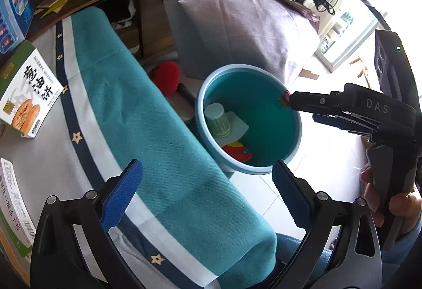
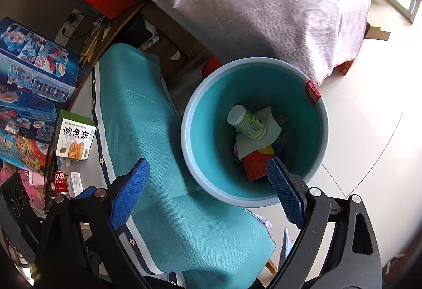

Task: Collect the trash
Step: 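Move both tools back over the table toward the two boxes, then grasp the green-white medicine box with the left tool while the right tool grasps the green snack box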

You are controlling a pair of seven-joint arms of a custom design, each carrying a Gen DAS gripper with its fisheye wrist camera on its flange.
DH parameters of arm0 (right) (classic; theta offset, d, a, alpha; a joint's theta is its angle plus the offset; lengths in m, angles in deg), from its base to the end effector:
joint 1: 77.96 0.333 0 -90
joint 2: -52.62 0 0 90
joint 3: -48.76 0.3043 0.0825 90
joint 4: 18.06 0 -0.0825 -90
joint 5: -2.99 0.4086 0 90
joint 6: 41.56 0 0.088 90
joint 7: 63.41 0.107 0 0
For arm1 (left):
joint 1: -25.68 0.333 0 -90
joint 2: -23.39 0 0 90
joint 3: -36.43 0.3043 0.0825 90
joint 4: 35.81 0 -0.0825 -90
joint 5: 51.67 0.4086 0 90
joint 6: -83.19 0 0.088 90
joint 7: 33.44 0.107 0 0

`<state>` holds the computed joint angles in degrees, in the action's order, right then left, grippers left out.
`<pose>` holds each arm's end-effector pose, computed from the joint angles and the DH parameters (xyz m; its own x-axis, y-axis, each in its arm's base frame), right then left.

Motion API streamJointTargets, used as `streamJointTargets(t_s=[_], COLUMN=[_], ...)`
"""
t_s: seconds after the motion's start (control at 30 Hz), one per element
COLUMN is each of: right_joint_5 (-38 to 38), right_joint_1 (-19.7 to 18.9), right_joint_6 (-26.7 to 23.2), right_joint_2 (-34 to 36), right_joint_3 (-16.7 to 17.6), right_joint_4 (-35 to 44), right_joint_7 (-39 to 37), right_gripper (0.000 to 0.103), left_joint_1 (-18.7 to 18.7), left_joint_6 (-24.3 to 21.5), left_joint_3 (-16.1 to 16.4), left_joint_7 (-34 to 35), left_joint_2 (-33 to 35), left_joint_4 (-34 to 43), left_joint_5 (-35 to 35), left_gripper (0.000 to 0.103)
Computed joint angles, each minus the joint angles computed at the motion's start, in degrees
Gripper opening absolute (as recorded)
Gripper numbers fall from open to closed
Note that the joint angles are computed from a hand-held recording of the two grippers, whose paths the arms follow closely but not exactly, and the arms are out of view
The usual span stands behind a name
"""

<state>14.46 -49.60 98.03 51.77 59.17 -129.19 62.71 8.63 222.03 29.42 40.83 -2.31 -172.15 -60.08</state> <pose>0.4820 0.3884 0.5239 -0.0013 -0.9034 -0.4288 -0.9521 0.1322 -0.2757 0.4387 -0.2012 0.5218 -0.1059 -0.9724 0.2078 -0.9041 0.0072 -0.4273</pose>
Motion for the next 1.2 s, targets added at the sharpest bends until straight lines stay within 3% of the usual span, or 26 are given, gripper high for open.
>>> streamJointTargets(t_s=[0.37,0.57,0.77,0.93,1.2], right_joint_5=[-2.1,-3.4,-4.2,-4.1,-5.0], right_joint_1=[4.7,7.8,10.3,11.7,13.8], right_joint_6=[-3.6,-7.7,-11.2,-13.7,-17.4], right_joint_2=[8.5,14.2,18.6,21.8,25.8], right_joint_3=[1.7,1.7,1.3,1.0,0.3], right_joint_4=[10.1,17.9,23.9,28.0,34.2], right_joint_7=[1.2,0.7,0.4,0.0,-0.6], right_gripper=[0.091,0.091,0.091,0.091,0.091], left_joint_1=[4.2,8.8,16.2,19.8,21.1], left_joint_6=[-2.5,-5.4,-8.2,-9.1,-8.4], left_joint_3=[3.0,5.2,6.5,6.9,8.3], left_joint_7=[-3.3,-5.9,-9.7,-11.9,-12.6], left_joint_2=[-13.6,-21.6,-28.2,-29.4,-26.7], left_joint_4=[-11.8,-17.1,-21.6,-23.0,-23.4], left_joint_5=[2.5,5.6,10.5,13.0,13.3], left_gripper=[0.098,0.098,0.099,0.099,0.099])
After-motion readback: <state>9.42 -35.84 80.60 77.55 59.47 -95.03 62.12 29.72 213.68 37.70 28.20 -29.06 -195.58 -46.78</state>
